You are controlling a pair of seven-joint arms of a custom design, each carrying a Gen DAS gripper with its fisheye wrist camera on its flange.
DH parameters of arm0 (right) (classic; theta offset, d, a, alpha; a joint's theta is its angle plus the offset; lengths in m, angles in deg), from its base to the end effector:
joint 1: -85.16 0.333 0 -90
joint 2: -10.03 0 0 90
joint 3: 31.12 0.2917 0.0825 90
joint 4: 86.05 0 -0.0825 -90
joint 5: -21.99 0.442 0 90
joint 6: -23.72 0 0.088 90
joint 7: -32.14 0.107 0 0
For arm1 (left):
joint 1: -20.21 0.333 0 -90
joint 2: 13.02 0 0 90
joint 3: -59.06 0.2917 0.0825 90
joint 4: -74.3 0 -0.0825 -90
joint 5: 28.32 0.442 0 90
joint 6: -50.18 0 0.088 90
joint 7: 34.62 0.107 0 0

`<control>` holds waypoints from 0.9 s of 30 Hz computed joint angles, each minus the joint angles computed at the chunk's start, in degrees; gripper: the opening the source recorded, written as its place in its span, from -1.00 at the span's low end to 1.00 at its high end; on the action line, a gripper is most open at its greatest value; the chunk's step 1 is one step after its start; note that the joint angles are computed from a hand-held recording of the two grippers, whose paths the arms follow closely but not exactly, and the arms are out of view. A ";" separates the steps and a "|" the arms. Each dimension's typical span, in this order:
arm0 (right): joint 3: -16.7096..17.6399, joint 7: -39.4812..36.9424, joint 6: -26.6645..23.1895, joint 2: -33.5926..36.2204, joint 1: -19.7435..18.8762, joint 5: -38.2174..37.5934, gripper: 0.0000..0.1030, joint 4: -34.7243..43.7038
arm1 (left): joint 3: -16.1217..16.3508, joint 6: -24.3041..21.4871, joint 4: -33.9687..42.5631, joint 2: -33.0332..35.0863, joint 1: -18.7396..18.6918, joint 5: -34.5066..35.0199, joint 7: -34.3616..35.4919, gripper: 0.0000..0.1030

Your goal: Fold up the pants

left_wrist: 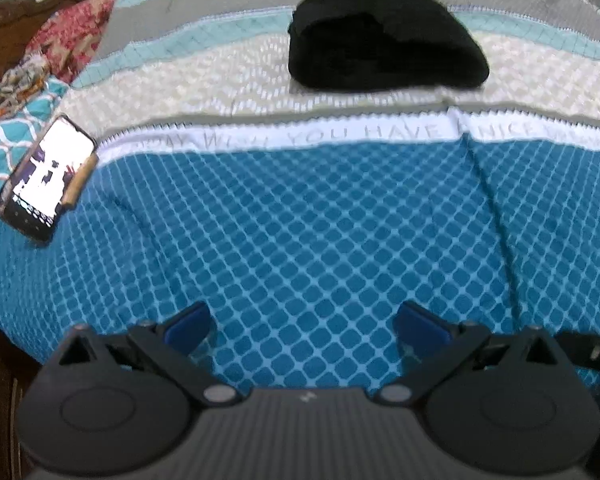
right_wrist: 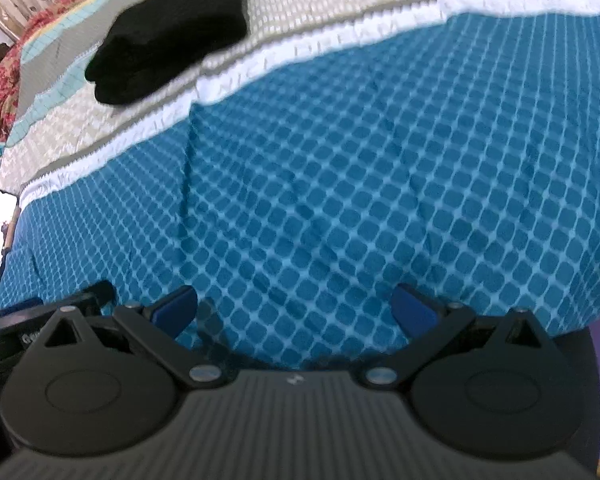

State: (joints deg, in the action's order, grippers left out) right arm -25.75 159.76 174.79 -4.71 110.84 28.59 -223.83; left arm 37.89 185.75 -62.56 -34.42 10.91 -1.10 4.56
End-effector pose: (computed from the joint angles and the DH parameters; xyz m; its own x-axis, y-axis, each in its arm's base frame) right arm 0.4718 0.2808 0.4105 -0.1272 -0.9310 -0.3422 -0.9136 0.2443 -0.3251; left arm 0.4567 -0.2641 0.4378 0.1140 -0.9788 -0.1699 -0.8449 -0.0055 -0.5349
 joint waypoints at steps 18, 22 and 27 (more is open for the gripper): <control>8.84 23.43 12.48 -6.01 -9.12 -30.96 1.00 -4.12 | -1.75 2.32 -1.36 -3.40 0.48 2.95 -1.61 1.00; 7.87 24.68 13.04 -6.61 -8.70 -33.34 1.00 -4.61 | -1.90 2.53 -1.39 -3.43 0.67 2.98 -1.41 1.00; 7.77 26.00 12.75 -7.11 -8.37 -34.10 1.00 -4.88 | -1.84 2.09 -1.26 -3.33 0.88 2.47 -1.50 1.00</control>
